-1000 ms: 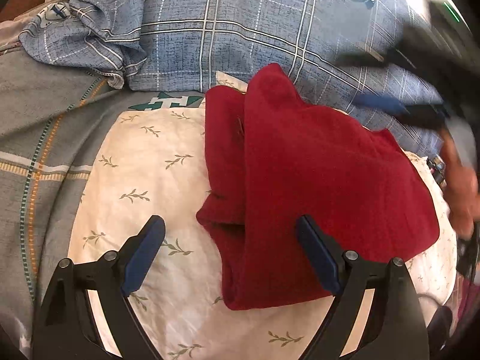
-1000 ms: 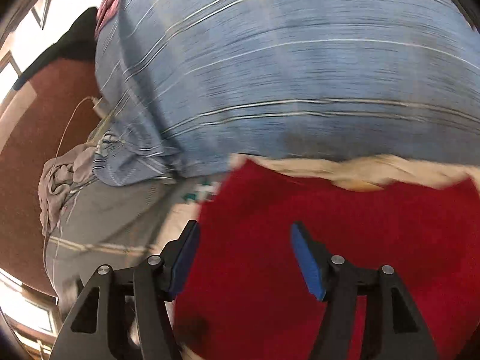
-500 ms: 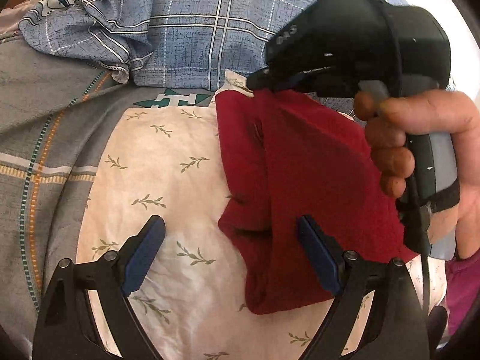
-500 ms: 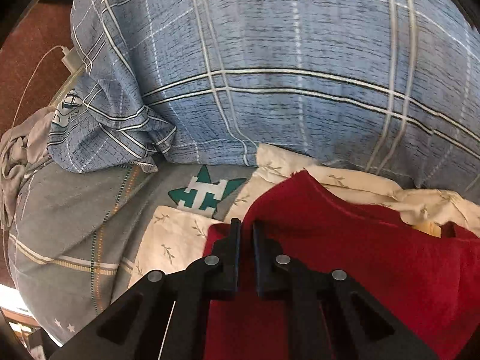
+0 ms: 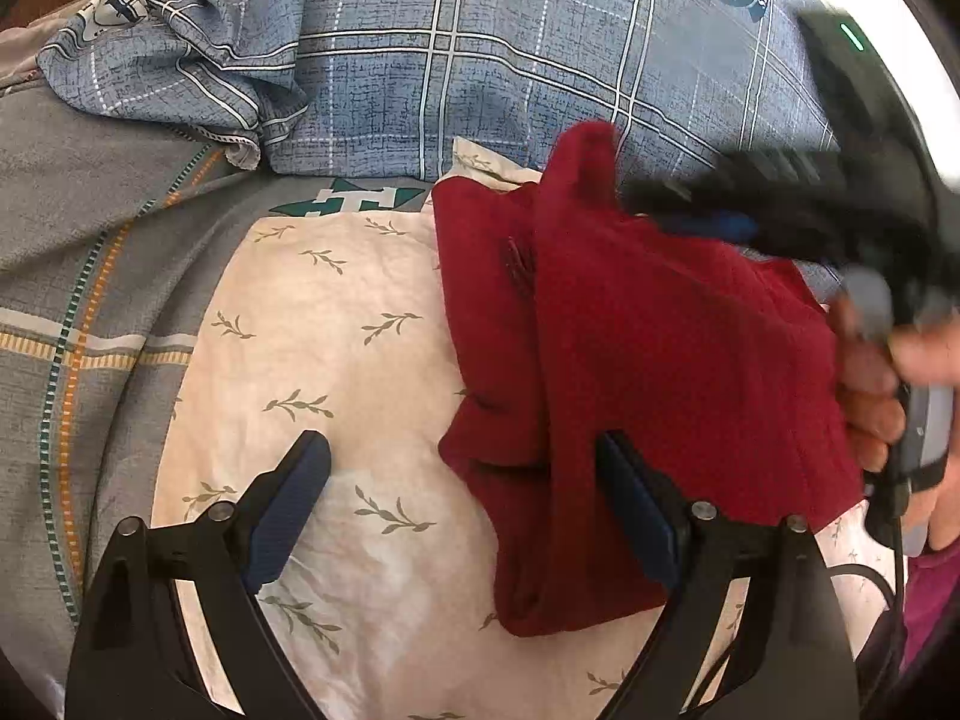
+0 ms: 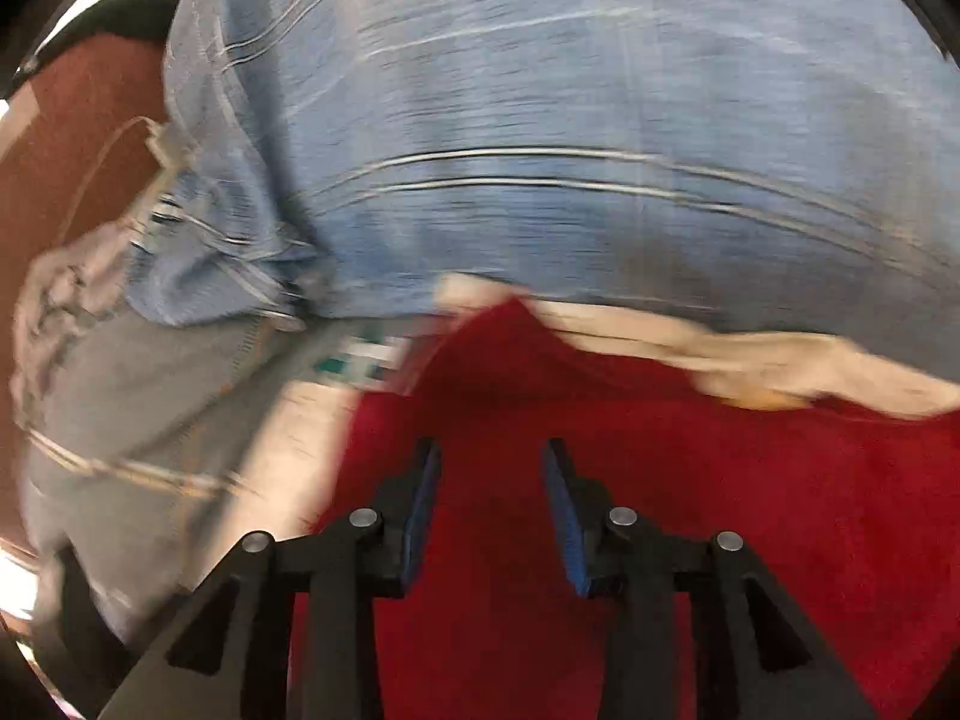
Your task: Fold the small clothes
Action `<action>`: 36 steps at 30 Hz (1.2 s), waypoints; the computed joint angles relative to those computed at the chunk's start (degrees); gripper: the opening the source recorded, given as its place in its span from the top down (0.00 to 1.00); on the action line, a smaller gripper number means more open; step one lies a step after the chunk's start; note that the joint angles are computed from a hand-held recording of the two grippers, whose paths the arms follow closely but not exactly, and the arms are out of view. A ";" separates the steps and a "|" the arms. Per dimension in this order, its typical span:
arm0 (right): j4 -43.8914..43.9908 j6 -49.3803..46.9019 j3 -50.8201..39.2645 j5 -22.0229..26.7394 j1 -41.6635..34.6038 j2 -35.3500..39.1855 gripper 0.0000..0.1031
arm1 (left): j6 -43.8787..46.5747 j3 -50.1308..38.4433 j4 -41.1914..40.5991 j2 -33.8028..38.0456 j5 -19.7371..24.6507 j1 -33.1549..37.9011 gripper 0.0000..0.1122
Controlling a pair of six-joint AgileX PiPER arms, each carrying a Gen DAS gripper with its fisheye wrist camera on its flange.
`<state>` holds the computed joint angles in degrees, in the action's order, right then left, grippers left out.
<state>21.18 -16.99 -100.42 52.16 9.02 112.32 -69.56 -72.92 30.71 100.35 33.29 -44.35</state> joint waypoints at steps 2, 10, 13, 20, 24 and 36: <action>-1.69 -1.45 3.57 -1.68 -3.37 -2.16 0.64 | -0.12 0.03 0.13 0.08 -0.05 0.03 0.19; -3.62 -2.47 0.57 -4.47 -17.40 3.28 0.74 | -1.01 -0.78 1.51 0.96 0.66 -0.28 0.15; 0.62 -2.93 -3.31 -2.27 -19.89 5.37 0.77 | -1.39 -0.72 2.00 1.12 0.52 -0.19 0.14; -2.54 -2.76 1.81 -5.90 -21.57 0.16 0.63 | -1.40 -0.56 2.00 1.11 0.24 -0.06 0.14; -7.83 1.49 1.64 -4.67 -20.85 0.94 0.60 | -1.64 -0.32 2.12 0.88 0.20 -0.15 0.14; -0.58 -1.36 -4.62 2.81 -2.00 0.99 0.61 | -1.75 -0.20 2.34 0.59 0.37 -0.33 0.14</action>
<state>20.60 -18.35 -105.04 54.97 7.02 113.31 -71.30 -73.12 33.05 100.95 33.66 -44.67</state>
